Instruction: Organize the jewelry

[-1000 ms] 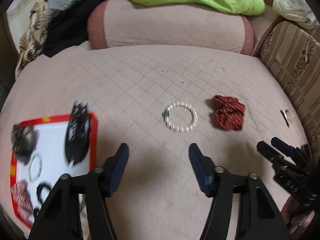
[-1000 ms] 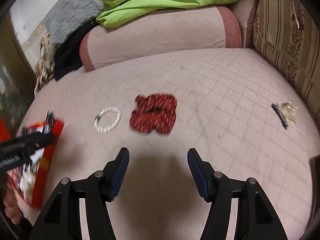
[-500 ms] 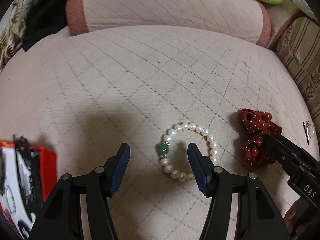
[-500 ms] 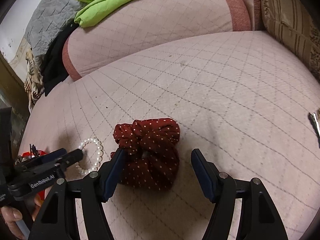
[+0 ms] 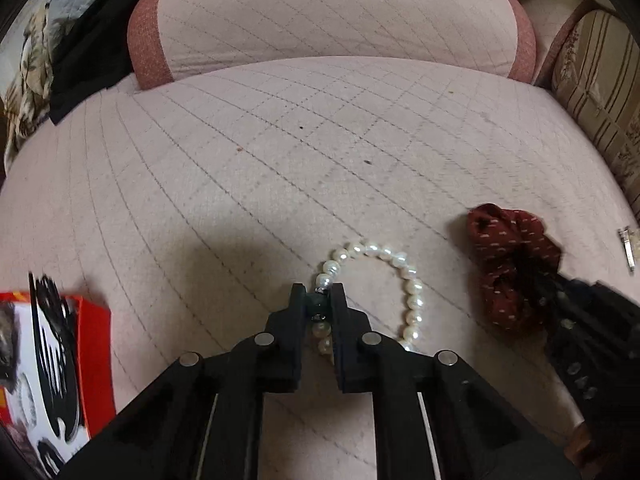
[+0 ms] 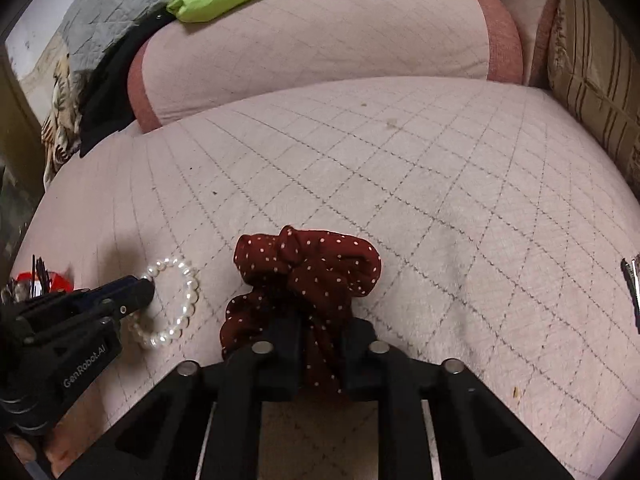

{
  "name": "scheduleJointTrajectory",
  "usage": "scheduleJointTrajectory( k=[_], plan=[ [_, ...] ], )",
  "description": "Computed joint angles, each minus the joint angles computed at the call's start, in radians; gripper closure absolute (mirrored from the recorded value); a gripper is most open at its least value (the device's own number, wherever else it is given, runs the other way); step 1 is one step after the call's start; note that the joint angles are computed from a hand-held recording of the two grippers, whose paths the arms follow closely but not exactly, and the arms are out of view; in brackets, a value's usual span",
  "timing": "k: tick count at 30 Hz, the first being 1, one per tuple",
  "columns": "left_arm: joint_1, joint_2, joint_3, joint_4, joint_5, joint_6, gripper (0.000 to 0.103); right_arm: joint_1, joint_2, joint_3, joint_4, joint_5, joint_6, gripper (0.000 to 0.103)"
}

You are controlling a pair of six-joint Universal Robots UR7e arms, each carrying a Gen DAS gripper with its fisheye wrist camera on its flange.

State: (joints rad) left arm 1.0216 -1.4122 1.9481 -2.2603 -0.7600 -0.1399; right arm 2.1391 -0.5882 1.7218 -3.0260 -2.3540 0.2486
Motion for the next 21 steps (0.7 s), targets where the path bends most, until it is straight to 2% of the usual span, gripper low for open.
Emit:
scheduleJointTrajectory(
  k=[5, 14, 16, 21],
  plan=[
    [-0.06, -0.09, 0.051, 0.039, -0.001, -0.022, 0.092, 0.027, -0.05, 0.061, -0.011, 0.028, 0.053, 0.093],
    [-0.182, -0.334, 0.104, 0.267, -0.047, -0.192, 0.092, 0.153, -0.122, 0.153, -0.003, 0.001, 0.128, 0.093],
    [-0.216, -0.389, 0.115, 0.324, -0.04, -0.24, 0.092, 0.182, -0.134, 0.171, 0.0, -0.01, 0.14, 0.093],
    [-0.351, -0.539, 0.148, 0.509, 0.029, -0.385, 0.092, 0.263, -0.145, 0.192, 0.018, -0.041, 0.164, 0.093]
  ],
)
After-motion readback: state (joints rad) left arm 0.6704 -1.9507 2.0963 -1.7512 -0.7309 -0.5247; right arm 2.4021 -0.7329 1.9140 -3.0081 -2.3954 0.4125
